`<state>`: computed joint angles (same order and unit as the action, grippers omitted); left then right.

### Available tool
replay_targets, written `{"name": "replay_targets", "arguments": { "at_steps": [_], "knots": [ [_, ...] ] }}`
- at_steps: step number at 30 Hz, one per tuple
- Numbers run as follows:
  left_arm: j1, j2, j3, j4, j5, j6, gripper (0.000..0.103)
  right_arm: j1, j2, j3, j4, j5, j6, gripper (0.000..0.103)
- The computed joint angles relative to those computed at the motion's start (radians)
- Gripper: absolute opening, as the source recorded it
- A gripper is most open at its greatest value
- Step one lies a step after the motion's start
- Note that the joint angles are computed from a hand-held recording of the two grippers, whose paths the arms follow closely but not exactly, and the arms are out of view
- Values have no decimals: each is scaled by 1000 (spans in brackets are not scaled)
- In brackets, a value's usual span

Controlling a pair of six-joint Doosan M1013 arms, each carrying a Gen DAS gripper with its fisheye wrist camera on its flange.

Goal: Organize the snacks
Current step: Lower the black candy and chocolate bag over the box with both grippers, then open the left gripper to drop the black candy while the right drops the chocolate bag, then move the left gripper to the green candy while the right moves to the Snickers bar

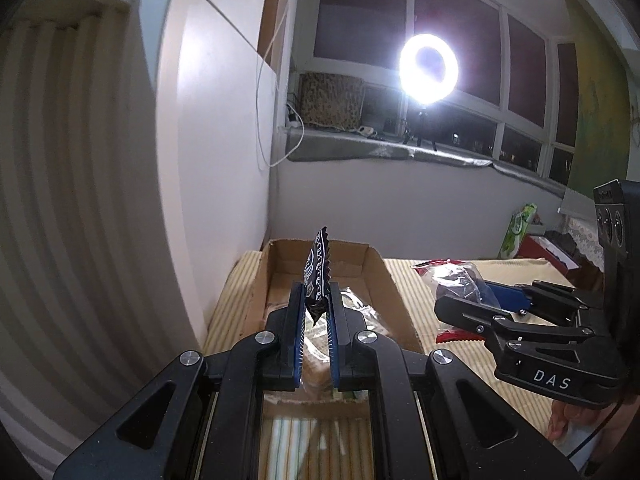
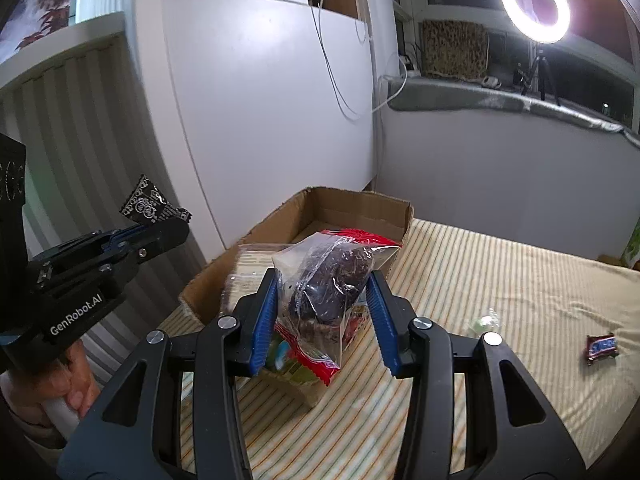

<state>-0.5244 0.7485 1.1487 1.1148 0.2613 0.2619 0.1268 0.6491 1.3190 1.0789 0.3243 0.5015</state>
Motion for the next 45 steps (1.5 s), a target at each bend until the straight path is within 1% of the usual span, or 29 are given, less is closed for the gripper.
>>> {"name": "replay_targets", "arguments": {
  "at_steps": [4,6,7,9,10,12,13,14,15,17,19,20,21,22,23,24,26,29,31,33,35,37,40,43,45],
  "knots": [
    [10,45,-67,-222,17,220,8,-3,46,-60,-68,45,68,46],
    [13,65,-95,-305,31,299,8,-1,69,-85,-126,56,116,46],
    [16,77,-113,-356,41,346,8,-3,80,-98,-146,82,128,48],
    [18,97,-141,-420,66,404,9,-5,87,-97,-125,86,106,51],
    [18,106,-153,-438,84,419,13,-6,88,-96,-116,84,101,52],
    [19,118,-172,-464,116,433,42,-10,91,-97,-112,89,103,53],
    [19,115,-165,-437,112,397,66,-11,91,-97,-107,86,102,53],
    [18,109,-150,-371,95,324,74,-12,91,-97,-102,85,102,54],
    [16,104,-140,-326,91,279,74,-14,89,-95,-85,91,89,54],
    [15,100,-139,-337,93,291,74,-14,81,-84,-53,89,61,54],
    [12,94,-133,-312,96,268,74,-15,72,-74,-8,98,9,56],
    [12,92,-130,-304,99,262,74,-12,71,-75,-20,110,14,59],
    [12,91,-130,-298,99,258,74,-9,75,-87,-73,145,46,61],
    [11,87,-124,-285,97,244,74,-5,82,-105,-134,183,84,69],
    [11,83,-117,-269,95,228,75,6,83,-105,-184,171,97,71],
    [11,80,-113,-251,95,208,75,11,80,-98,-181,149,85,71],
    [11,72,-100,-210,94,166,76,15,80,-99,-191,147,99,71],
    [14,53,-69,-157,88,108,76,8,59,-68,-78,97,20,71],
    [16,44,-54,-122,96,63,76,6,47,-52,-50,67,-2,71],
    [22,34,-38,-100,104,25,76,1,31,-31,10,45,-51,71],
    [25,26,-27,-74,110,-13,76,-3,14,-4,89,9,-117,71],
    [29,20,-21,-55,118,-42,76,-11,1,19,162,-5,-166,71],
    [31,11,-11,-20,123,-87,76,-15,-13,43,169,-18,-170,71],
    [29,6,-6,-3,124,-101,77,-13,-23,63,159,-47,-170,71],
    [25,2,-4,11,126,-109,77,-17,-33,85,222,-48,-233,71]
  ]
}}
